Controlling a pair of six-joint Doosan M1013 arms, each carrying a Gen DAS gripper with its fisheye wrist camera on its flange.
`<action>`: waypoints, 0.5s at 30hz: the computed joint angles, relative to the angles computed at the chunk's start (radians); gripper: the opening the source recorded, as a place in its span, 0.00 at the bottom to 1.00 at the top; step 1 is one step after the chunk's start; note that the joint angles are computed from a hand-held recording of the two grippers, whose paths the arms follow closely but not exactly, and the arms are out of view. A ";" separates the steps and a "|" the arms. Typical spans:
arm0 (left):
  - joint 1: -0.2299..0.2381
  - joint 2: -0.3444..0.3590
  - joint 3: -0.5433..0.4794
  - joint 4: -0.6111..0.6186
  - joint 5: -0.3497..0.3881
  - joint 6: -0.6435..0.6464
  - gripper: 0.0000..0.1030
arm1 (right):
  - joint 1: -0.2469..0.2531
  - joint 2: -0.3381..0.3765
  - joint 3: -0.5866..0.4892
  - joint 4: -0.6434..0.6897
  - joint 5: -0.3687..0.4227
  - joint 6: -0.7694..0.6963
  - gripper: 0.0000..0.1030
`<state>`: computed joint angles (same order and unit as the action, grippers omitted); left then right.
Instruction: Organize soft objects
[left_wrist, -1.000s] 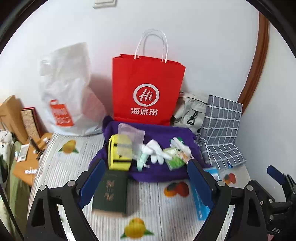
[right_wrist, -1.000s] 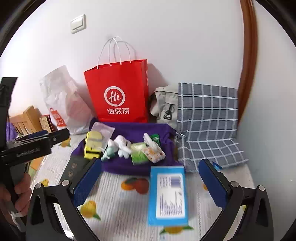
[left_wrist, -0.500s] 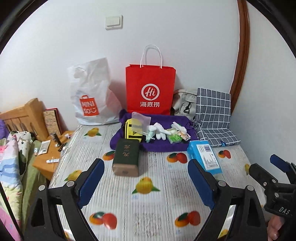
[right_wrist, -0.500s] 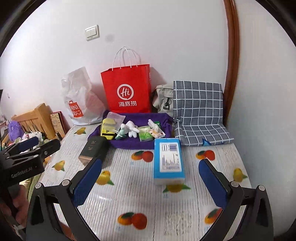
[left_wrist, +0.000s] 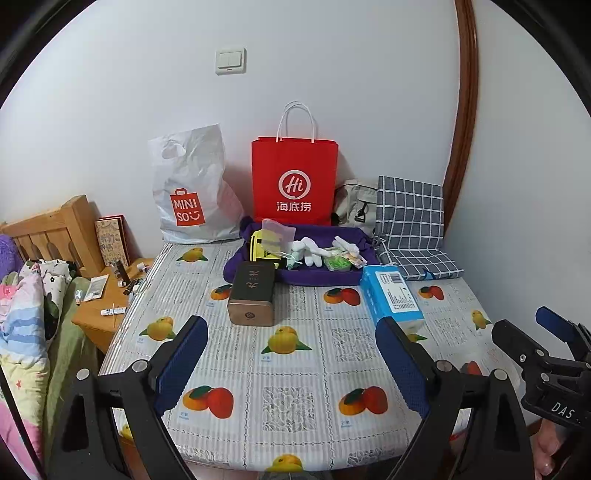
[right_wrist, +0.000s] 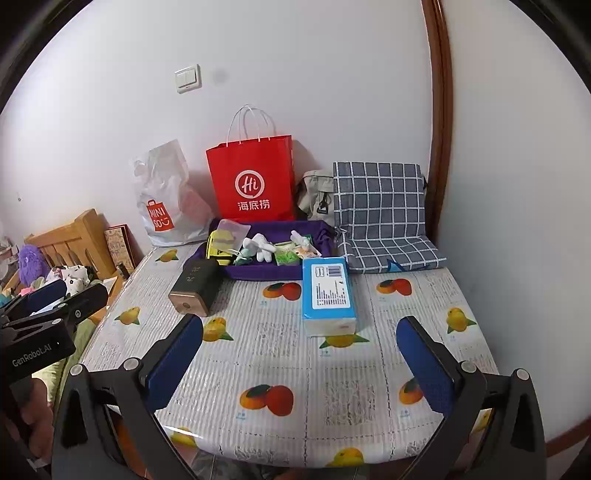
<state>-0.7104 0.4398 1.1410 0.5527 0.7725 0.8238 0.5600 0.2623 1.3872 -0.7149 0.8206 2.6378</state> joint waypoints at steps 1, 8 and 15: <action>-0.002 -0.001 0.004 0.002 0.000 -0.001 0.90 | 0.002 -0.002 0.003 -0.003 0.006 0.005 1.00; -0.009 -0.006 0.017 0.002 0.006 -0.003 0.90 | 0.011 -0.018 0.023 -0.026 0.015 0.038 1.00; -0.016 -0.013 0.029 0.012 0.003 -0.009 0.90 | 0.016 -0.024 0.030 -0.032 0.016 0.046 1.00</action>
<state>-0.7261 0.4264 1.1696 0.5650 0.7756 0.8150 0.5763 0.2379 1.4172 -0.7472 0.8369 2.6834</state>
